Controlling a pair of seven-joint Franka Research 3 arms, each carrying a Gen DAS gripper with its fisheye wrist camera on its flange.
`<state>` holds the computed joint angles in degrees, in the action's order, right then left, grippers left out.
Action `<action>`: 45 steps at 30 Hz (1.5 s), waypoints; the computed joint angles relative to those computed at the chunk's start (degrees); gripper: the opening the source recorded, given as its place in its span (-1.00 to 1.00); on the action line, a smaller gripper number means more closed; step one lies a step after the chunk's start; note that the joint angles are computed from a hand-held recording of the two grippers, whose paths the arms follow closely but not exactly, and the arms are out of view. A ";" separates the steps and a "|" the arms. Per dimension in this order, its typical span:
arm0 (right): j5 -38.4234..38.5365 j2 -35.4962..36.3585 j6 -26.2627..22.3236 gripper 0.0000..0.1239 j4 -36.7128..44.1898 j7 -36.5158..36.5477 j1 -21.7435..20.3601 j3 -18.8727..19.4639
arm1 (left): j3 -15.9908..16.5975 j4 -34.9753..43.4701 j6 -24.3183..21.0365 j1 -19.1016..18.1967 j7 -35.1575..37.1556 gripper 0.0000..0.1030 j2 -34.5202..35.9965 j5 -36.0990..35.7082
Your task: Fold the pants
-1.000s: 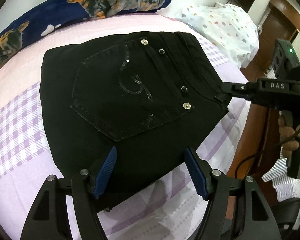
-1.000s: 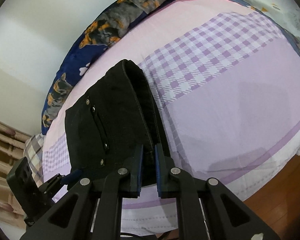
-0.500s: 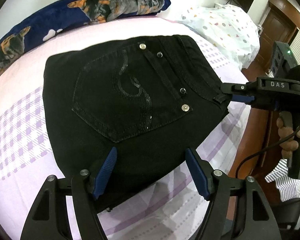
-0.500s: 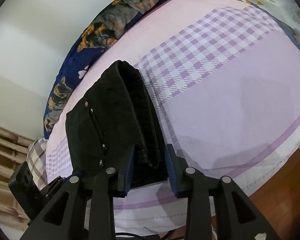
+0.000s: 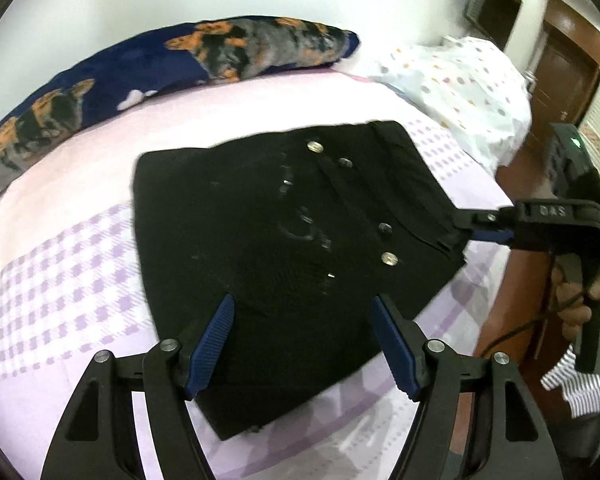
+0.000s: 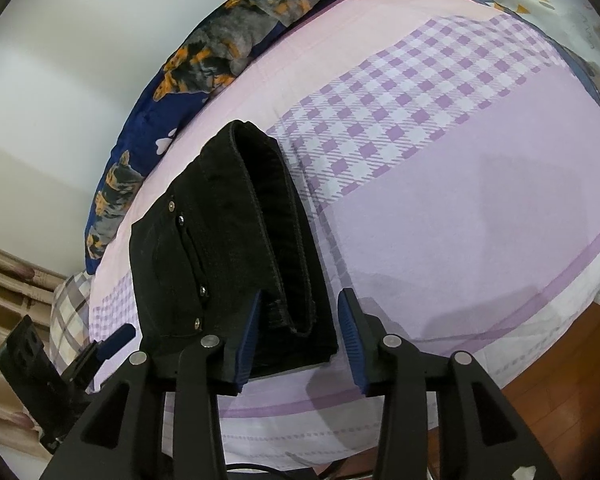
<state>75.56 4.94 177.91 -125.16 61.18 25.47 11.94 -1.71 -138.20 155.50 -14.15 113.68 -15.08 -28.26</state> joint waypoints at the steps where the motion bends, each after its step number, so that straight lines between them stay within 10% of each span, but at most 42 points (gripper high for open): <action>1: -1.56 -0.10 -0.09 -0.37 -0.23 1.32 0.11 -0.21 | -0.21 -0.14 0.73 0.40 -0.87 0.39 -0.01 0.37; 10: -13.00 0.06 -1.73 -0.22 0.21 10.45 -0.77 -1.38 | 2.44 0.99 1.40 1.85 -5.96 0.39 1.02 -1.24; 16: 0.25 1.90 -12.37 -0.17 5.18 -4.92 -4.75 -1.14 | 5.03 4.76 -8.67 4.76 -3.33 0.39 4.13 -13.58; 29: -2.40 7.64 -24.96 -0.12 11.26 -7.22 -8.44 -2.83 | 0.92 7.69 -18.82 13.62 -3.88 0.39 8.73 -19.58; 45: -9.61 14.56 -35.42 -0.21 21.47 -8.92 -10.86 -2.02 | -1.16 10.09 -18.68 15.09 3.67 0.40 11.21 -24.30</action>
